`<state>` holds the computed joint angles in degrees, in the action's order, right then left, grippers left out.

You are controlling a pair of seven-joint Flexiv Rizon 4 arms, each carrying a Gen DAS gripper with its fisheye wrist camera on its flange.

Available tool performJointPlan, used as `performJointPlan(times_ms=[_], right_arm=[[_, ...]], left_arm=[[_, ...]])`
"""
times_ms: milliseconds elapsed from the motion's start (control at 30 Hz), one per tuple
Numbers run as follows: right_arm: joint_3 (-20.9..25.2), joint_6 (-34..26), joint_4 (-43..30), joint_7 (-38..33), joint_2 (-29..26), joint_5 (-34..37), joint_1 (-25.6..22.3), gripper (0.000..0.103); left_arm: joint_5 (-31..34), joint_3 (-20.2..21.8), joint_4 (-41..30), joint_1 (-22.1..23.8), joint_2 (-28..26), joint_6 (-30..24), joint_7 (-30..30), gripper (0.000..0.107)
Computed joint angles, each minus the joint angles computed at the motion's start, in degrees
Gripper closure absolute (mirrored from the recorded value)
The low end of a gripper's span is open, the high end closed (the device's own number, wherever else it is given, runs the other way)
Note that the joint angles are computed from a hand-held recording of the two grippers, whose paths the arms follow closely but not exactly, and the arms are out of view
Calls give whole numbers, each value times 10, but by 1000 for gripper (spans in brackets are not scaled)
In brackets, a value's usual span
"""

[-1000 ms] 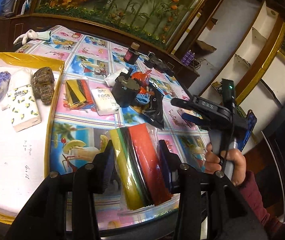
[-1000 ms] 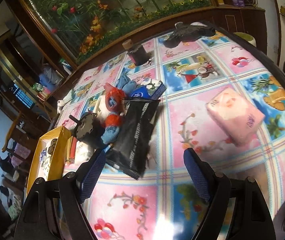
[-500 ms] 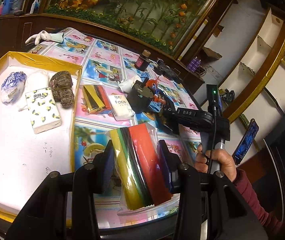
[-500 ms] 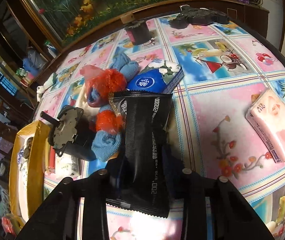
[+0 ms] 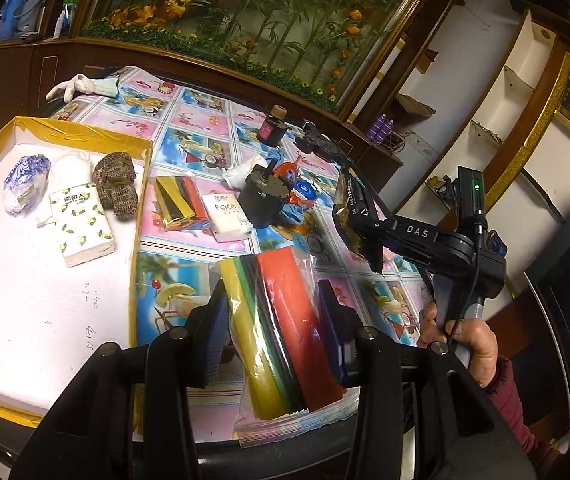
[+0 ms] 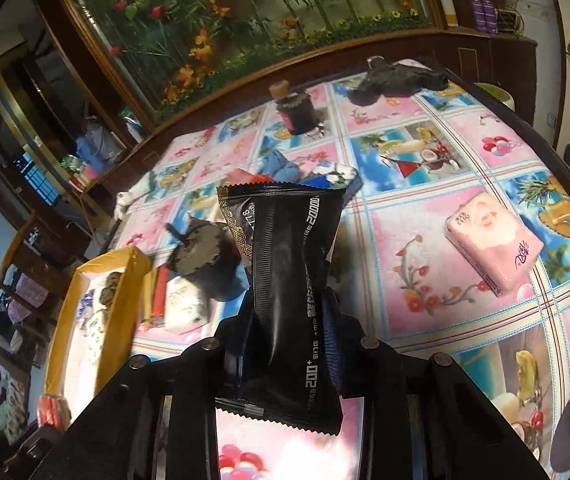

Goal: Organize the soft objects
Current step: 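Carry the sponge bundle with the left gripper toward the tray while the right lifts the black snack packet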

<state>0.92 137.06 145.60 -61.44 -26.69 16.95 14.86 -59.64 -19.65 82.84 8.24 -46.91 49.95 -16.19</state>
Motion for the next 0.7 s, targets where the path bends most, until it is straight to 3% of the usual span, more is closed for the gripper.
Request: performJointPlan(times_ms=[467,700], right_arm=[[8,-14,8,-72,49,69,103,74],[16,-26,-4,-85,49,68,111,74]], left_arm=[[-24,3,3,14,2,-6,8,67],[-24,5,0,15,-2,-7,4,67]])
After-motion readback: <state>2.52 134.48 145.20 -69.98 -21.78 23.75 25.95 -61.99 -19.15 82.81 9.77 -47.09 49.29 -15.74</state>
